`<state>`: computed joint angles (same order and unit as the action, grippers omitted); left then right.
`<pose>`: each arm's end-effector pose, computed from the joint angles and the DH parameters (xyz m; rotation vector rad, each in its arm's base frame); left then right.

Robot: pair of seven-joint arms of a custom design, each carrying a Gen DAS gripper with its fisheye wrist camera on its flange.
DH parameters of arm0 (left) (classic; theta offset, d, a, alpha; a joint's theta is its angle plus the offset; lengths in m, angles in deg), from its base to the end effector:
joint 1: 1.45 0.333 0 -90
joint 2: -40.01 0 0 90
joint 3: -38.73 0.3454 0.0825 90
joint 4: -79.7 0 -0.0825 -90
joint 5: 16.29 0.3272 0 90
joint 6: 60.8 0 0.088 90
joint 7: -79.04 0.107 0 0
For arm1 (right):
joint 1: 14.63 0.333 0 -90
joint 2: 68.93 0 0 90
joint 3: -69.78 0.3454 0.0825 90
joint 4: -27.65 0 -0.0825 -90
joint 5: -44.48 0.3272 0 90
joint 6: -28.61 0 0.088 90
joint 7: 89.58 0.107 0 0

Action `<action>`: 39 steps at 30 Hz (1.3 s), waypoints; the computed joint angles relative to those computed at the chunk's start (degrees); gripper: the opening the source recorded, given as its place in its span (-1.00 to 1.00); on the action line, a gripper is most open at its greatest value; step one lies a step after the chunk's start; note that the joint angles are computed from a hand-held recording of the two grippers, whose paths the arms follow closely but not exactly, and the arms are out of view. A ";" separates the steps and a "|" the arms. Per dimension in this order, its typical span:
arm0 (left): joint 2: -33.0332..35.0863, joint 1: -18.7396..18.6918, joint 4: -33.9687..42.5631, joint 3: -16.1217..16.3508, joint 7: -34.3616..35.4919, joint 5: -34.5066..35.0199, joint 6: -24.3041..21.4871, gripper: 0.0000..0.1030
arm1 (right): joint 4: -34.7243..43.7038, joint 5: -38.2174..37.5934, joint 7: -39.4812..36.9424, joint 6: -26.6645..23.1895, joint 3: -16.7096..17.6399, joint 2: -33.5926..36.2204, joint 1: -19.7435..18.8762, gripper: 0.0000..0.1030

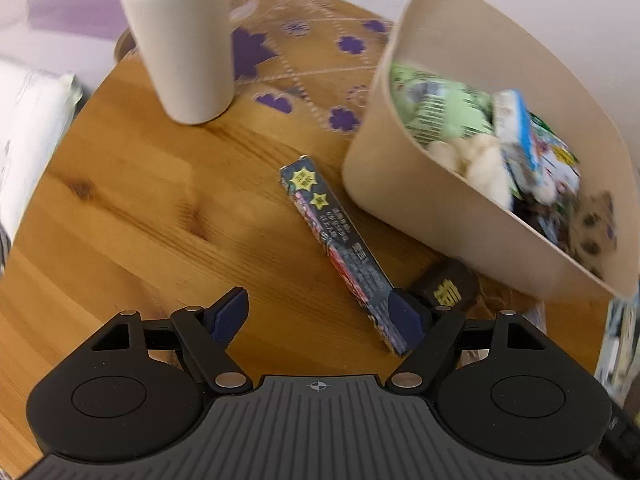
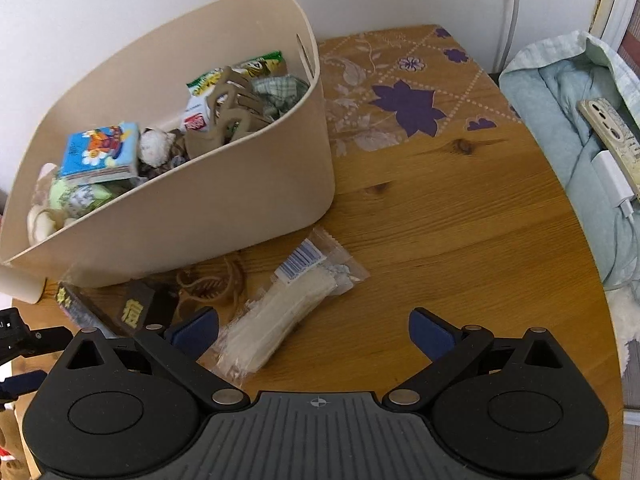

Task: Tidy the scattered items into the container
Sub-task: 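Grasp the character candy box with the left tool while the right tool grasps the clear bag, then carry the candy box and clear bag into the basket and release both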

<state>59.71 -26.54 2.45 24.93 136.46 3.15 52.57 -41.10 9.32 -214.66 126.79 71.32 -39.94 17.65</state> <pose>0.5312 -0.3622 0.6018 -1.8173 2.1625 -0.3570 0.5858 0.3217 0.5428 0.3770 2.6354 -0.5762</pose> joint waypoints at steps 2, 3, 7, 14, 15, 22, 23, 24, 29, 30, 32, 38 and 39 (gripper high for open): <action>1.12 -1.07 0.97 0.71 -2.59 2.02 -0.35 0.53 | -1.87 0.18 0.99 1.61 -0.07 -0.68 -0.64 0.97; 1.64 -1.45 1.38 0.97 -3.61 2.80 -0.31 0.53 | -2.34 0.38 1.26 2.01 -0.05 -0.89 -0.97 0.94; 4.14 -2.51 3.95 1.72 -6.88 4.59 -0.72 0.53 | -4.81 1.60 0.23 4.69 0.43 -1.54 -2.88 0.88; 6.52 -3.19 5.26 2.44 -7.53 6.03 -0.66 0.62 | -1.04 3.91 -6.00 2.90 0.62 1.11 -4.50 0.91; 6.56 -3.51 4.96 2.71 -8.31 6.81 -0.07 0.62 | -0.09 3.92 -6.94 2.32 0.45 1.63 -4.44 0.92; 8.27 -5.99 5.80 3.69 -8.92 11.13 -3.99 0.65 | 13.52 7.96 -15.48 -5.76 -0.57 8.62 -4.35 0.81; 7.90 -5.99 4.88 3.58 -8.74 11.69 -3.23 0.65 | 15.32 8.36 -16.22 -6.92 -0.85 9.50 -4.16 0.79; 7.73 -5.88 4.52 3.43 -8.42 11.79 -3.00 0.65 | 16.24 8.42 -16.43 -7.54 -1.23 9.95 -3.83 0.72; 6.96 -5.34 3.67 2.82 -5.57 11.75 -2.31 0.20 | 23.41 7.92 -17.38 -13.09 -3.23 13.19 -1.44 0.05; 6.82 -5.31 3.63 2.77 -5.29 11.71 -2.31 0.01 | 23.35 7.91 -17.40 -13.25 -3.39 13.06 -1.15 -0.13; 6.49 -5.00 3.64 2.63 -4.34 11.21 -2.70 -0.25 | 20.87 7.97 -16.00 -12.13 -3.41 11.63 -0.80 -0.28; 5.07 -3.47 2.58 1.70 -1.24 8.01 -3.66 -0.56 | 20.24 7.75 -12.39 -12.41 -2.73 11.16 0.38 -0.48; 4.83 -3.29 2.32 1.62 -0.76 7.64 -3.96 -0.56 | 21.81 7.86 -12.28 -13.43 -2.83 11.94 0.70 -0.50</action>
